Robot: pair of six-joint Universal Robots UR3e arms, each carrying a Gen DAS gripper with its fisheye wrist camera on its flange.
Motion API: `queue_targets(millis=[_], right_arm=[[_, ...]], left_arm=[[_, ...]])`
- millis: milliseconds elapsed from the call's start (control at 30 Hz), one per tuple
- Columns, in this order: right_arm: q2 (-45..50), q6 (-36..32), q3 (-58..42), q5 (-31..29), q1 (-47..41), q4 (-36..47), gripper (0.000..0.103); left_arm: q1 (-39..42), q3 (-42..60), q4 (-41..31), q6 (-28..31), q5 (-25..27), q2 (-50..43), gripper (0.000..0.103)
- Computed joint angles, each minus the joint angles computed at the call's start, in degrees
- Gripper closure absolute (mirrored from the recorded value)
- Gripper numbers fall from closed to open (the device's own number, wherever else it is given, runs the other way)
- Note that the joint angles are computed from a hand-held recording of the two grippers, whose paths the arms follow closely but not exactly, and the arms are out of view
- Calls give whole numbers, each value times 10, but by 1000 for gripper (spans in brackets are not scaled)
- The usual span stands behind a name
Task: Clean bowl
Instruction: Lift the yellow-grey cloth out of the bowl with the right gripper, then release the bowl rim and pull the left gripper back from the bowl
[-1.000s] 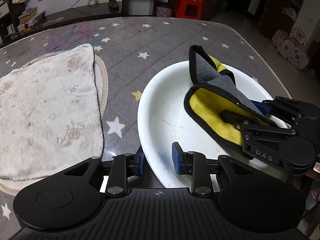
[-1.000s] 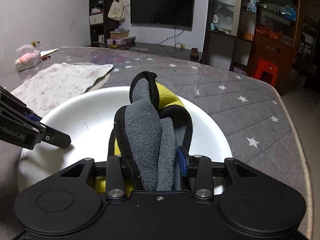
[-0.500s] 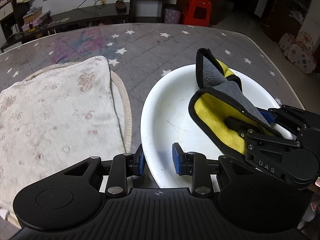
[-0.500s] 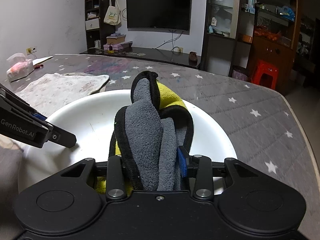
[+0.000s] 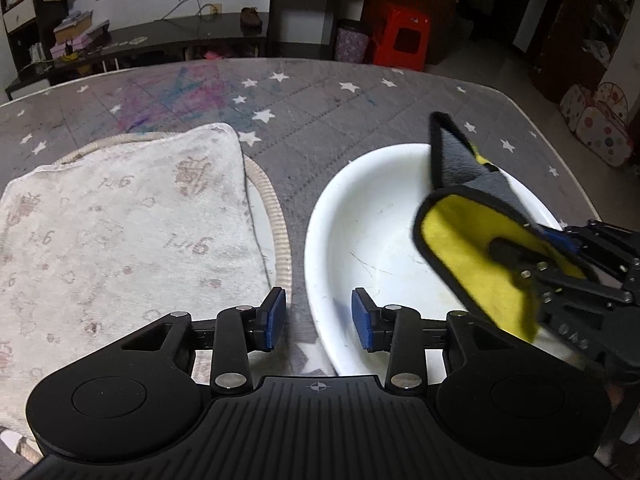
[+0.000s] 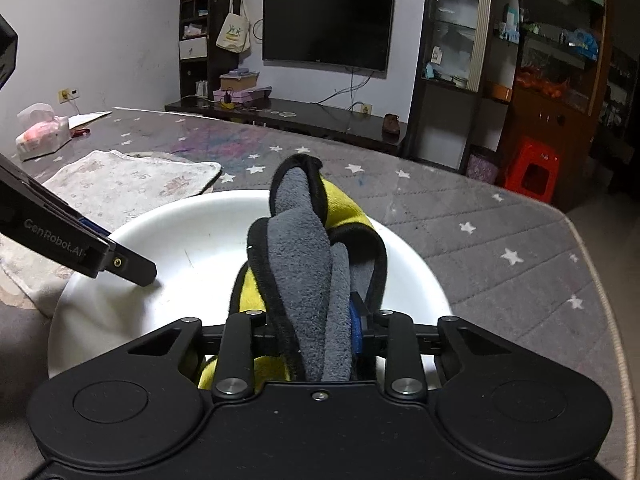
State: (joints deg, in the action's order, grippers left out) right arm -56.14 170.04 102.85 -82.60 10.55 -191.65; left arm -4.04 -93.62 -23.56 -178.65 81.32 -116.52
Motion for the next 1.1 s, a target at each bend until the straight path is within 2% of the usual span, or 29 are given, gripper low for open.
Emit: queue_targets(millis=[67,233,567,767,867,1100], right_arm=[[-10,2,10,-6,-2,-5,78],[-47,9,47,-9,-20,-28,78],[-115,18,115,-42,-75,-64,78],[-98,36,142,-57,-90,-84,78],[-88,50,146,-86,-87,-87,78],[-68,34,163,-109,-82,-82,78]], left_arm=[[4,-16,12,3,1,13,62],[20,-56,35,7,-13,43,57],[45,-126,79,35,-25,97,55],[66,-157,93,46,-30,118,54],[74,-165,96,44,-28,122,53],[75,-182,118,54,-9,119,50]])
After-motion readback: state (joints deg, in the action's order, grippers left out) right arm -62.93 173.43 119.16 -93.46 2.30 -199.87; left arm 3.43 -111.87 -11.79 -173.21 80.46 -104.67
